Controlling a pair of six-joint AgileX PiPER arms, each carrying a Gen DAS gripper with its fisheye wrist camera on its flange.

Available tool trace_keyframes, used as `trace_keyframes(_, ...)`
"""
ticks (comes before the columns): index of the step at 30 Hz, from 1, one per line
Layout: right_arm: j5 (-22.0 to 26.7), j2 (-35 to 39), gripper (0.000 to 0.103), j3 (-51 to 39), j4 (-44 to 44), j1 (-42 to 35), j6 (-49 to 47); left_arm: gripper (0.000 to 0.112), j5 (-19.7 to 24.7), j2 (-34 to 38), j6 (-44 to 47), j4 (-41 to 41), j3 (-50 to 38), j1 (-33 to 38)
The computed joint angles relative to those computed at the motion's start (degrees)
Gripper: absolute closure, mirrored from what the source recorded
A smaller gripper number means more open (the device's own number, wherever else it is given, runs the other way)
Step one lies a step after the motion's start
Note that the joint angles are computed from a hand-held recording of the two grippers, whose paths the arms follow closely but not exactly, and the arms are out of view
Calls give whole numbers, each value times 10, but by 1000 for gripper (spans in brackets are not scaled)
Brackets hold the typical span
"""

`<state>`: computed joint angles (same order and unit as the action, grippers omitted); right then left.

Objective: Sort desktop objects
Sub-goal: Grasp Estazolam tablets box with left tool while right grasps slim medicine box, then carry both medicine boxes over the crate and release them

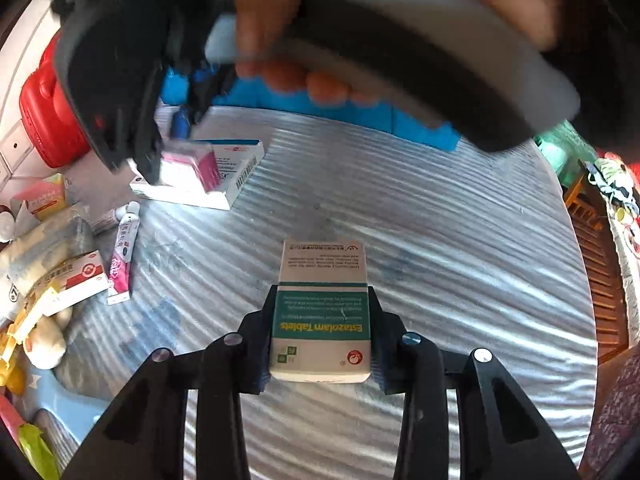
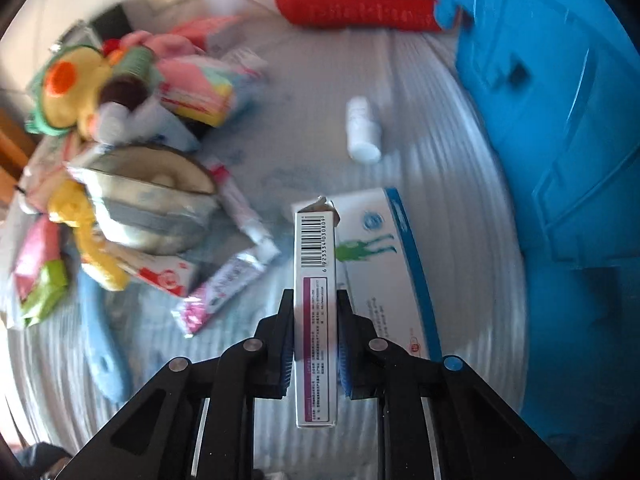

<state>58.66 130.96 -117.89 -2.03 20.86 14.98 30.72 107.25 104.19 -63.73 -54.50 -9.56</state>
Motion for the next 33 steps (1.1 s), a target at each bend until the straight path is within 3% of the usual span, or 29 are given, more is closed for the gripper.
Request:
trace_keyframes(5,-87,-127,86,130,24,6,-21,75,7,-29,24,-8,37,33)
trace_keyframes(9,-134,-235,86,217,66,18,-46,75,29,-106,30,-26,76,89)
trace_keyframes(14,-159,-337,86,274,42,53,-4,75,70,-226,-20,-4,69,140)
trace_keyframes(19,-154,-473,86,338,-77,108,119,75,117,-317,-111,11,1,158)
trace_keyframes(24,-85,-592,86,344,-213,149,214,75,41,-369,-392,169,-99,22)
trace_keyframes(27,-60,-662,85,346,-245,119,219,75,-2,-358,-564,307,-171,-95)
trace_keyframes(30,-55,-708,85,334,-155,1,114,75,-29,-312,-736,464,-258,-214)
trace_keyframes(33,-51,-722,85,318,3,-169,-37,75,-10,-250,-908,627,-351,-307)
